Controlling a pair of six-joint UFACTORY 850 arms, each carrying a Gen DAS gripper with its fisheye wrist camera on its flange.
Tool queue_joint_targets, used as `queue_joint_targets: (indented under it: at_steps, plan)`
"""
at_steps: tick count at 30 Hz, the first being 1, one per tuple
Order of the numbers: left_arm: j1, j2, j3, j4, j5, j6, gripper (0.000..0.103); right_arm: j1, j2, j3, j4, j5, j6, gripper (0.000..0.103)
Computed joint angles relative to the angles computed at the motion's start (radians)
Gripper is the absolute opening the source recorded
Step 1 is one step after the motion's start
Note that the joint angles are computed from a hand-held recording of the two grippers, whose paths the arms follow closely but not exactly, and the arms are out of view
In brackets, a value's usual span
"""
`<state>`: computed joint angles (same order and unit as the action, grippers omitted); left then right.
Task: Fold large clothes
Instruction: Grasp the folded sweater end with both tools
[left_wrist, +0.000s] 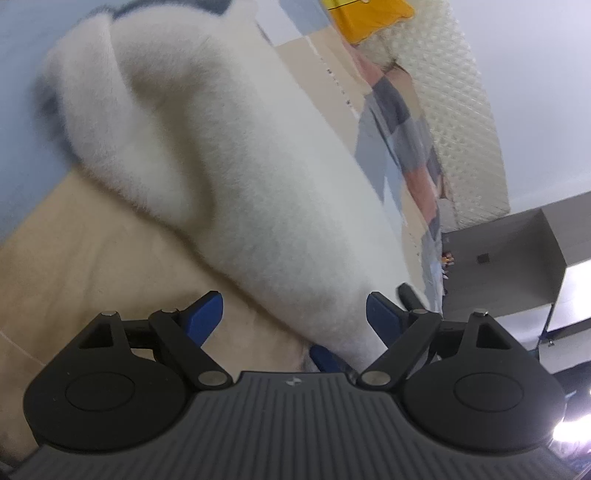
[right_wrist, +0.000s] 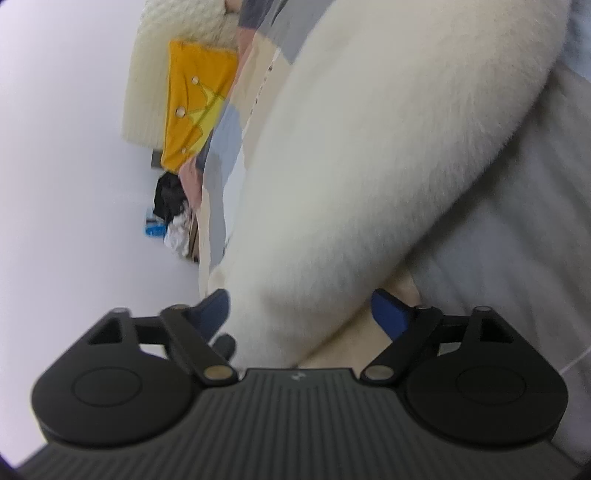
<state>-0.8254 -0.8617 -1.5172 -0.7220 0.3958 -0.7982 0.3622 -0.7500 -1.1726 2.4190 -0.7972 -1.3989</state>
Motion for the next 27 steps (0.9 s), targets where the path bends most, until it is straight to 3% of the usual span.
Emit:
queue_joint_targets:
  at_steps: [6,11,14,17,24,27]
  plan:
    - [0.023,-0.049,-0.038,0.129,-0.017,-0.198,0.088,-0.019,-0.047,-0.037,0.014,-0.025,0.096,0.092]
    - [0.037,-0.063,-0.035,0.164,0.031,-0.293,0.088,-0.036,-0.044,-0.016,0.150,0.000,0.058,0.092]
    - [0.031,-0.053,-0.012,0.050,0.068,-0.234,0.088,-0.048,-0.042,0.003,0.214,-0.016,0.066,0.092]
    - [0.041,-0.046,0.006,0.090,0.082,-0.300,0.088,-0.051,-0.044,0.010,0.256,-0.022,0.066,0.092]
    - [0.036,-0.018,0.071,0.018,0.172,-0.354,0.087,-0.046,-0.004,0.072,0.389,-0.017,-0.047,0.092]
    - [0.023,0.011,0.099,-0.173,0.205,-0.204,0.087,-0.047,-0.002,0.082,0.428,-0.021,-0.065,0.092]
